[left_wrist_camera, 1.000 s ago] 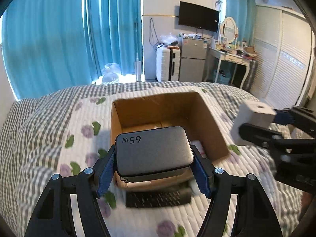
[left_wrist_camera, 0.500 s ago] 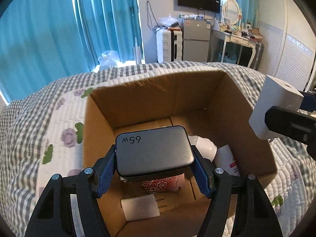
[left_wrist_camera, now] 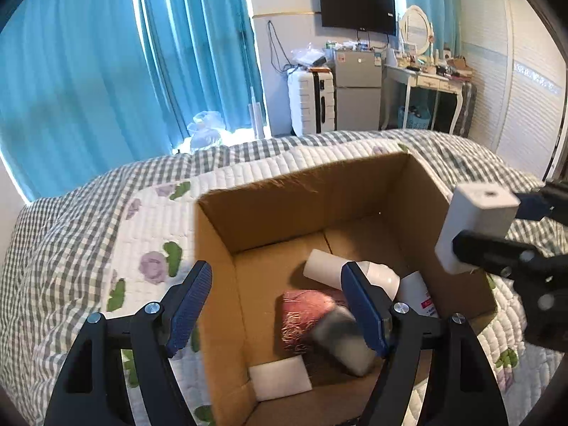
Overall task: Organize rigid objects
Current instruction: 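Carry both chargers over the box and open both grippers to drop them, then grasp the black TV remote by its end with the right gripper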
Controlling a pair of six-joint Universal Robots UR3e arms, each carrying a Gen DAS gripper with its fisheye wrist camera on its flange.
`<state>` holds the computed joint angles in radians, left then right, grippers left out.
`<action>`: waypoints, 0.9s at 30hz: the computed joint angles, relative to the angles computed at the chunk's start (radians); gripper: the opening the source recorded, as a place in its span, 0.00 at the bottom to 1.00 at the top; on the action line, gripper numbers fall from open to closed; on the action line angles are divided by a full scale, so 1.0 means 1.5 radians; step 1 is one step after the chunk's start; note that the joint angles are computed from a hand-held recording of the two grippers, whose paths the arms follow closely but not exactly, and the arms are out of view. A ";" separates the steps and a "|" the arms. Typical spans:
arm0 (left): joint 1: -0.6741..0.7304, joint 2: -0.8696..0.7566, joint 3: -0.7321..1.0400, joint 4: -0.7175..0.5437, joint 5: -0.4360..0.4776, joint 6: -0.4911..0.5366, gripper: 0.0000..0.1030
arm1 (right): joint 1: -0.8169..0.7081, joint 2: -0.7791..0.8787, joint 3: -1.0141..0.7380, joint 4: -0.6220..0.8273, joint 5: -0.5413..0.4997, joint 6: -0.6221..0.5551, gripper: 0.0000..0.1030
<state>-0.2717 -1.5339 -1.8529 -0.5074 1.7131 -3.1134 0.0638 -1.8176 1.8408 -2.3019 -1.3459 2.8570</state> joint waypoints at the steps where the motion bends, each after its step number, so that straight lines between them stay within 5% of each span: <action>1: 0.005 0.008 -0.001 -0.006 0.000 0.002 0.75 | 0.009 0.007 -0.010 0.006 -0.005 0.000 0.52; 18: 0.165 0.097 -0.079 -0.021 -0.123 0.060 0.75 | 0.123 0.313 -0.204 0.000 -0.102 0.057 0.57; 20: 0.174 0.105 -0.090 -0.022 -0.135 0.064 0.75 | 0.125 0.320 -0.207 -0.031 -0.123 0.079 0.70; 27: 0.186 0.173 -0.111 -0.062 -0.142 0.067 0.75 | 0.100 0.190 -0.133 -0.072 -0.121 0.087 0.71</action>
